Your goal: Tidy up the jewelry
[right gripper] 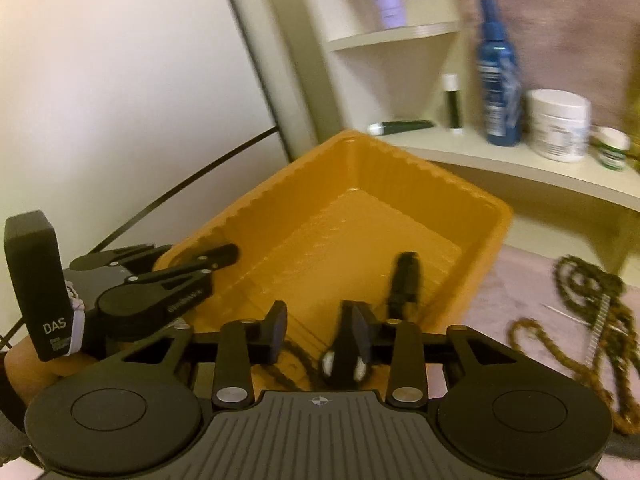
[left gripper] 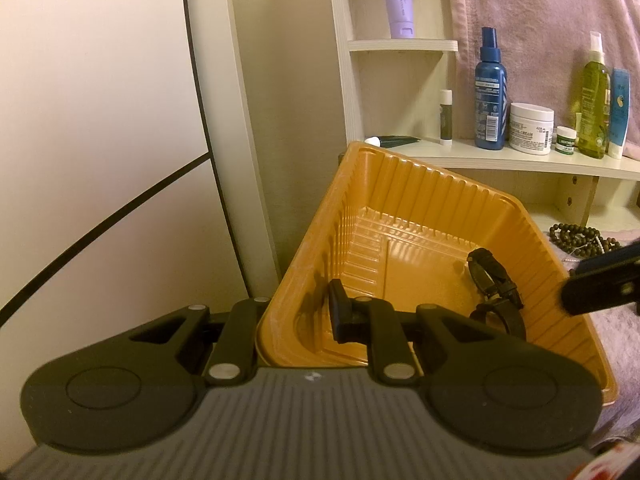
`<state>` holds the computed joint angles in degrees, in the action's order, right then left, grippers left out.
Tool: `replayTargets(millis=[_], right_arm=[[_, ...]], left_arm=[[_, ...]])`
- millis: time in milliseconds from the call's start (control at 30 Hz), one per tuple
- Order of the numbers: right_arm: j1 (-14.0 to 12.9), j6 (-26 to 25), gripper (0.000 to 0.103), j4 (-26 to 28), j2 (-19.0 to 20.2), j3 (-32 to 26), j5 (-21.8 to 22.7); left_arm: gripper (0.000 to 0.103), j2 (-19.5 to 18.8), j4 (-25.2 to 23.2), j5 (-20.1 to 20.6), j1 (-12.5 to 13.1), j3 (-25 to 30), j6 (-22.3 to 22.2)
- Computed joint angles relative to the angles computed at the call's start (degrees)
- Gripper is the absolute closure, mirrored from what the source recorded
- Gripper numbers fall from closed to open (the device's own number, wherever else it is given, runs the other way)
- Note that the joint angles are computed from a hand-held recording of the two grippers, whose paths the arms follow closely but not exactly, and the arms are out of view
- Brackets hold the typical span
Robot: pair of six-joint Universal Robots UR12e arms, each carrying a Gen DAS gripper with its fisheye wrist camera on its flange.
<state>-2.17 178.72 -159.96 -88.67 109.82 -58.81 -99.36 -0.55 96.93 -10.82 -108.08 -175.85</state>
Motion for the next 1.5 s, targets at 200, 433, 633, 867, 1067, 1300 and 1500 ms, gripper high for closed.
replayTargets(millis=[200,433,633,867,1067,1300,1500], right_arm=[[-3.1,2.1,0.059,0.7,-4.0,3.9,-4.9],[-5.8,7.4,0.037,2.2,-8.5,8.6,-16.1],[-6.8,9.7,0.03,3.0,-8.9,9.5,-22.5],[-4.7,9.8,0.012,2.9,-6.2,8.0,-26.7],[-2.4,9.6,0.012,1.4,-3.9,6.9,-33.0],[-1.9,11.7,0.029,1.7,-3.5,6.9,-34.6],[-2.0,10.8,0.03,0.9,-3.8,7.4,-34.4]], left_arm=[[0.086,0.0,-0.3,0.3,-0.1,0.1,-0.3],[0.086,-0.1,-0.4,0.5,-0.1,0.2,0.0],[0.086,0.0,-0.6,0.3,0.0,0.2,0.5],[0.086,0.0,-0.9,0.2,0.0,0.3,0.8],[0.086,0.0,-0.9,0.1,0.0,0.3,0.7],[0.086,0.0,-0.9,0.1,0.0,0.3,0.7],[0.086,0.0,-1.0,0.0,0.0,0.3,0.9]])
